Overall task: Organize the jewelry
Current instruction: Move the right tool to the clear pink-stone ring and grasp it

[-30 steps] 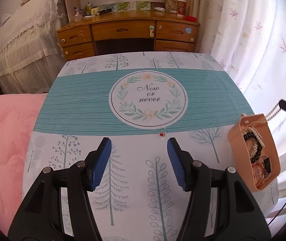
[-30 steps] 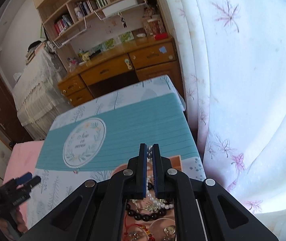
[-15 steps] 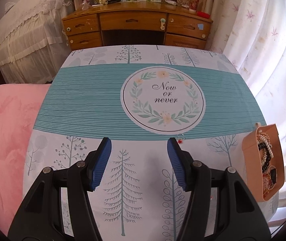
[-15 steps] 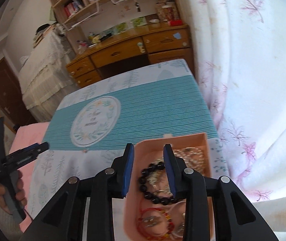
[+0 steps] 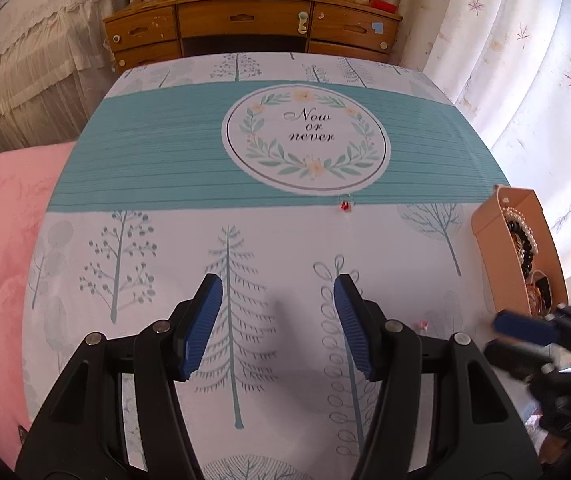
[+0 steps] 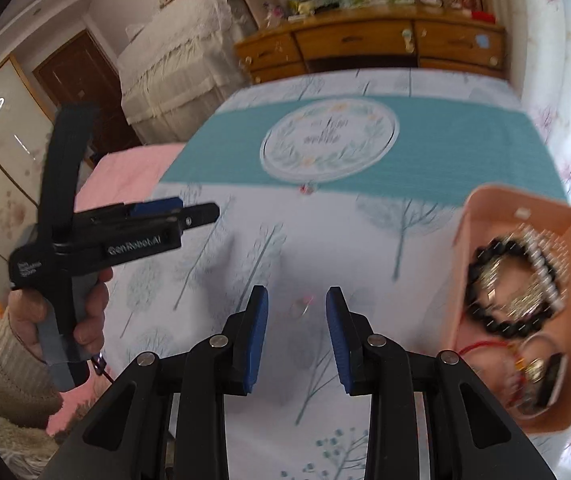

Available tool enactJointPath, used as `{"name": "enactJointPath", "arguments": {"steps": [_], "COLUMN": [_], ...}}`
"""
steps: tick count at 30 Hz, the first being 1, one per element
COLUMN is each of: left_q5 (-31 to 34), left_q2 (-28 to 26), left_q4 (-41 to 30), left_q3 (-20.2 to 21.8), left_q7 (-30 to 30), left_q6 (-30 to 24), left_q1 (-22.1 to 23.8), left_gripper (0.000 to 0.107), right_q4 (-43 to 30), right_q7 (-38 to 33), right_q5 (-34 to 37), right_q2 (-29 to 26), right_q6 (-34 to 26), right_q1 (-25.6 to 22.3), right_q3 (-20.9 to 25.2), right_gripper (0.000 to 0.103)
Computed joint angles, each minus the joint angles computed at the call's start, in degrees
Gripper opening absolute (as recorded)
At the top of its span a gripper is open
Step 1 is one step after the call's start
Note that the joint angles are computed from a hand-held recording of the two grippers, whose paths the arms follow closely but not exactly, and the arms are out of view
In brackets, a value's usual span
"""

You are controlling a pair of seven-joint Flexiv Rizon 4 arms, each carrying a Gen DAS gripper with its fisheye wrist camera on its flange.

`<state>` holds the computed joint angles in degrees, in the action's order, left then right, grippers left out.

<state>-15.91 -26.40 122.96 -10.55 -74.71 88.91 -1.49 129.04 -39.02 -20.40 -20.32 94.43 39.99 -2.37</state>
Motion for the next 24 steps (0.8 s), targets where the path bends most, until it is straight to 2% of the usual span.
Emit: {"name": "enactJointPath", "arguments": {"steps": [1, 2, 8, 12, 13, 19, 24], "left_q5": [-0.1, -0.17, -1.01, -1.28, -1.22, -0.93, -0.11], "left_q2": [0.06, 0.09, -0.24, -0.63, -0.81, -1.83, -2.56], "left_q4": [0.52, 1.03, 3.28, 4.08, 4.13, 4.57, 4.36], "left_q3": [-0.51, -1.03, -6.05, -9.96, -10.7, -15.11, -16.59], "left_q7": [0.15, 0.33, 1.67, 2.33, 2.42, 2.66, 2.75], "left_q6": [0.28, 0.61, 2.57, 3.65, 3.73, 3.97, 3.92], "left_q1": [0.44, 0.87, 5.76, 9.6, 10.37, 15.03, 16.58], "left_gripper": [0.055, 0.055, 0.055, 0.055, 0.055, 0.055, 0.055], "right_q4": [-1.1, -1.91, -5.78, -8.4, -8.5, -10.42, -10.29], "right_q7": [-0.62, -1.03, 1.1, 0.91, 1.54, 2.63, 4.22], "right_q5": [0.94, 1.47, 3.24, 4.07, 3.87, 2.39, 0.64], "right_q2": [-1.91, -2.95, -8.84, -11.49, -11.89, -13.33, -12.97], "right_q6": [-0.39, -0.99, -1.42, -3.22, -2.53, -3.81, -4.49], "right_q1": [-2.43, -3.54, -1.25, -3.17, -1.44, 2.01, 4.73], "right_q3": [3.56, 5.25, 3.89, 6.07, 4.23, -0.33, -3.69], "right_gripper": [0.03, 0.03, 0.03, 0.03, 0.03, 0.03, 0.03]}}
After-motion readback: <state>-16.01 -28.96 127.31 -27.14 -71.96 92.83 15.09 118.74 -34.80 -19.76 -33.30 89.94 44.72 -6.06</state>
